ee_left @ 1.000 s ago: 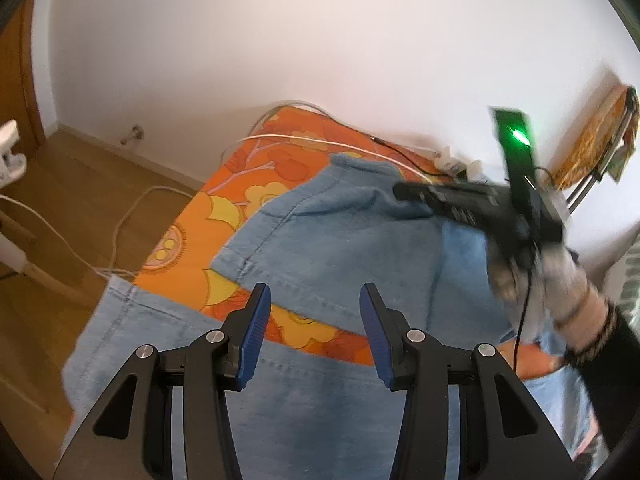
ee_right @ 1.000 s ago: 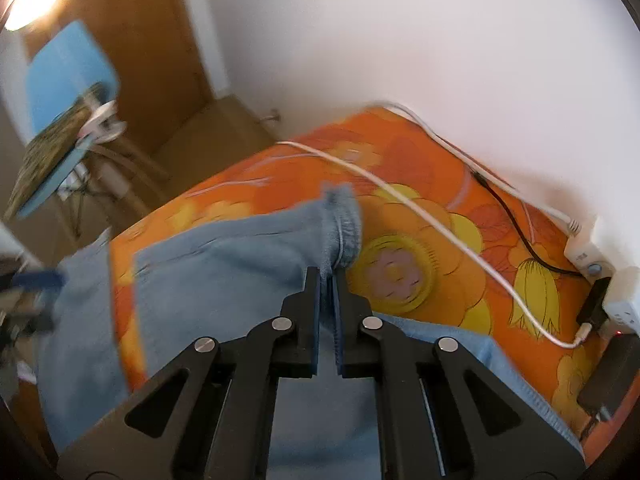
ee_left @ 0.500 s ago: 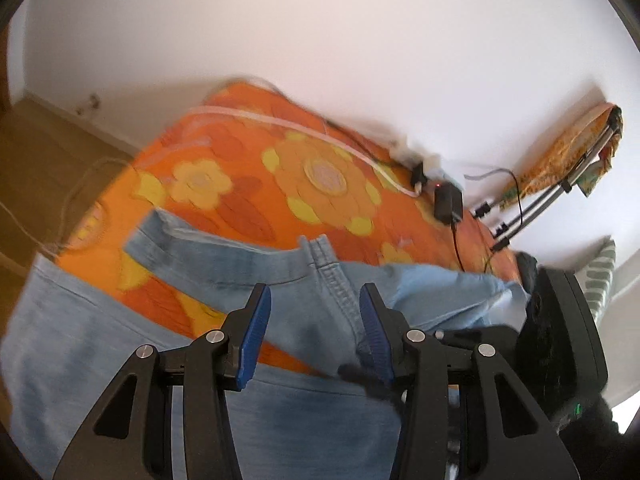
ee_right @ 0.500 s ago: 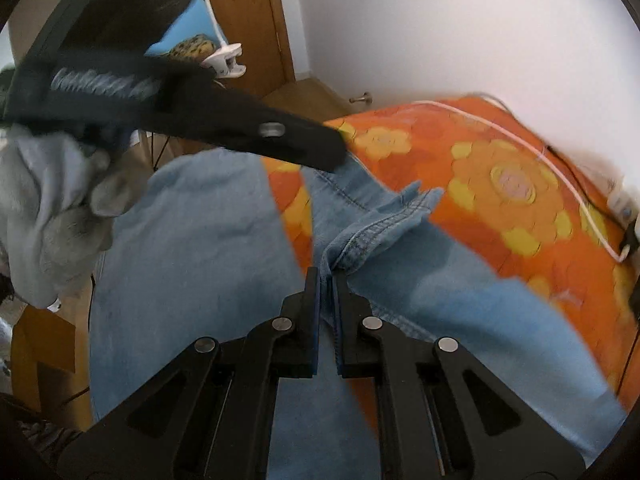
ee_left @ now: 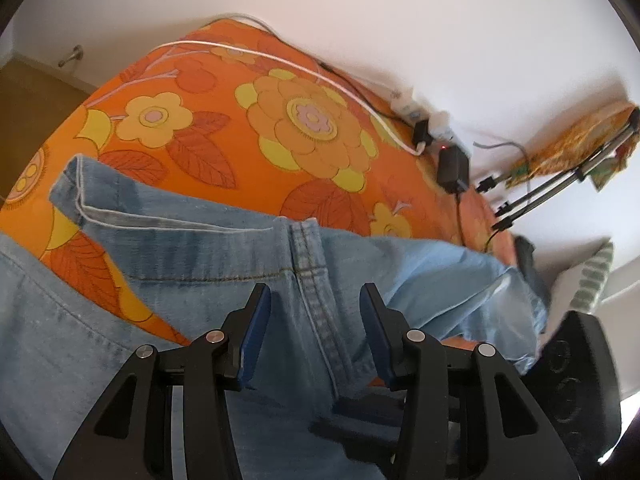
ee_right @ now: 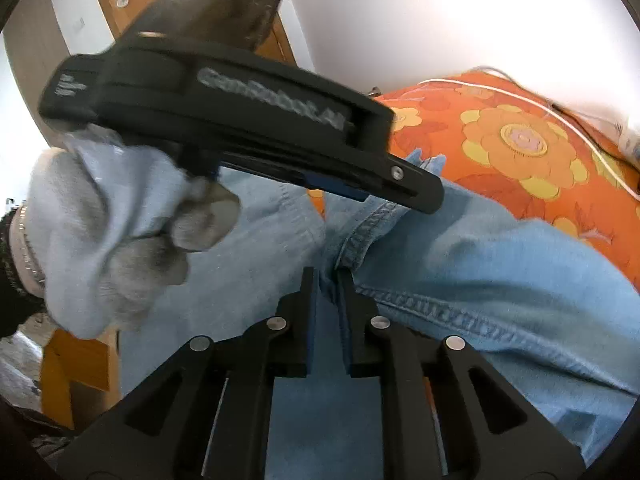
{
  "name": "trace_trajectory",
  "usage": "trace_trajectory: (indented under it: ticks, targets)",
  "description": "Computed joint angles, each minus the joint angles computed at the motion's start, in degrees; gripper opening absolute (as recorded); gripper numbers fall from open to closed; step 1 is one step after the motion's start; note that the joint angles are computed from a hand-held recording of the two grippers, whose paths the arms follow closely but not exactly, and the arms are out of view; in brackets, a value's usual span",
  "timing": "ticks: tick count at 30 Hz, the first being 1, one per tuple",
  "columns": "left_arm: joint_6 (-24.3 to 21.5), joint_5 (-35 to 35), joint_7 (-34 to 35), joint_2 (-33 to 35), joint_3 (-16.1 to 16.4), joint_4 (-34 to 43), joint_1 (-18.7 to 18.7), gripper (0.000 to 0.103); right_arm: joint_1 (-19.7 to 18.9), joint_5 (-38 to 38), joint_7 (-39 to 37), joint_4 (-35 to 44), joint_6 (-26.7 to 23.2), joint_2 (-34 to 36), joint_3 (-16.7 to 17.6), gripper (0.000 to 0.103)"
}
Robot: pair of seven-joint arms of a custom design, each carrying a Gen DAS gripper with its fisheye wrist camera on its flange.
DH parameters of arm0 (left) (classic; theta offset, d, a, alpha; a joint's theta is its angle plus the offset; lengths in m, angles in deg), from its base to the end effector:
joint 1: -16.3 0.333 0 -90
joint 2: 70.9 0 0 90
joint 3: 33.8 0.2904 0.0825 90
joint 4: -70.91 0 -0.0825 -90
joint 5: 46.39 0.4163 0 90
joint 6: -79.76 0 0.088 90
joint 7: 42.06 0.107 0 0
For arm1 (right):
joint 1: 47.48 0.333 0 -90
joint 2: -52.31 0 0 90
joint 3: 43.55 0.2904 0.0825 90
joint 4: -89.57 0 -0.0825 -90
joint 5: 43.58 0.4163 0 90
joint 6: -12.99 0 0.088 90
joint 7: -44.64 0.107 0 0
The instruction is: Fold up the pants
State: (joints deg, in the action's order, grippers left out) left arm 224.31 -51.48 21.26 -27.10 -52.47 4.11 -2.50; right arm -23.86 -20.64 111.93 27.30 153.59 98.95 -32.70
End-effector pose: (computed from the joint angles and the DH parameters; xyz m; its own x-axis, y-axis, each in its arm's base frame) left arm 0.6918 -0.4226 0.3967 -0.0799 -0.8529 0.5160 -0.9269 -0.1269 -0.3531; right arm 0.7044 0.4180 0.3777 0.6594 -0.6942 -0.2885 -0.6950 -0.4165 -0.5861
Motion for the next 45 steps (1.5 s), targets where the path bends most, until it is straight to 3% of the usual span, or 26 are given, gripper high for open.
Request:
trace_trajectory:
  ticks: [4,7,8,9,11,13,15,17,21,26,30,34,39,42,45]
  targets:
    - [-7.6,4.2,-2.5,5.0,3.2,9.1,-3.6,0.045,-3.2,4.8,-2.9,-8.8,0.5,-6.5,2.4,0.014]
    - [-9.8,7.5,-2.5,7.5,4.9,13.6,-5.6,0.042,-5.4,8.1,-6.0,-18.8,2.2,-14.3,2.5,0.014]
    - [-9.8,8.0,-2.6,7.6,5.1,13.8,-5.8,0.042,-5.7,8.0,-6.3,-22.3,2.9,-17.3,1.6,0.017]
    - [-9.6,8.5,-3.2,7.6,5.5,13.8,-6.0,0.037,-5.6,7.2,-6.5,-24.1,3.6,-19.0,0.5,0.027]
    - [-8.8,9.4,-4.2,6.5,5.9,11.9,-6.0,0.018,-5.0,3.5,-5.7,-28.3,5.8,-22.8,-2.5,0.046]
    - [-5.5,8.9,-5.1,4.0,5.3,7.2,-4.7,0.016,-4.8,-1.4,-2.3,-31.4,7.3,-26.1,-6.0,0.05]
    - [-2.1,9.8,-7.6,1.3,6.1,2.8,-4.5,0.015,-5.2,-6.3,-0.4,-31.5,7.1,-26.9,-8.1,0.05]
    - [0.1,10.2,-9.6,-0.9,6.1,-0.3,-3.8,0.005,-5.0,-14.0,2.8,-30.9,6.3,-27.2,-11.0,0.05]
    - [4.9,13.4,-14.4,-6.1,7.8,-6.5,-3.4,0.005,-8.2,-19.1,4.1,-23.7,-1.6,-23.0,-12.6,0.05]
    - [7.1,17.1,-18.2,-9.0,8.6,-9.2,-3.0,0.004,-10.4,-22.6,3.2,-21.0,-6.2,-20.7,-12.9,0.05]
    - [7.4,19.5,-20.9,-9.5,9.2,-9.4,-3.3,0.004,-9.4,-28.0,3.0,-20.5,-6.9,-18.5,-14.2,0.05]
    - [8.8,22.2,-23.6,-11.7,10.0,-12.2,-3.7,0.004,-10.4,-28.0,3.4,-20.6,-6.7,-17.5,-14.1,0.05]
    - [8.4,24.8,-25.5,-12.4,10.3,-12.2,-3.7,0.004,-15.0,-18.6,0.2,-20.6,-4.5,-18.6,-11.6,0.05]
    - [8.1,26.1,-27.0,-11.5,10.9,-10.1,-3.9,0.004,-14.1,-21.1,2.4,-20.1,-3.7,-18.1,-13.6,0.05]
    - [7.8,26.2,-27.9,-9.8,11.1,-6.8,-3.7,0.004,-13.9,-23.0,0.4,-21.0,-4.9,-18.5,-13.7,0.05]
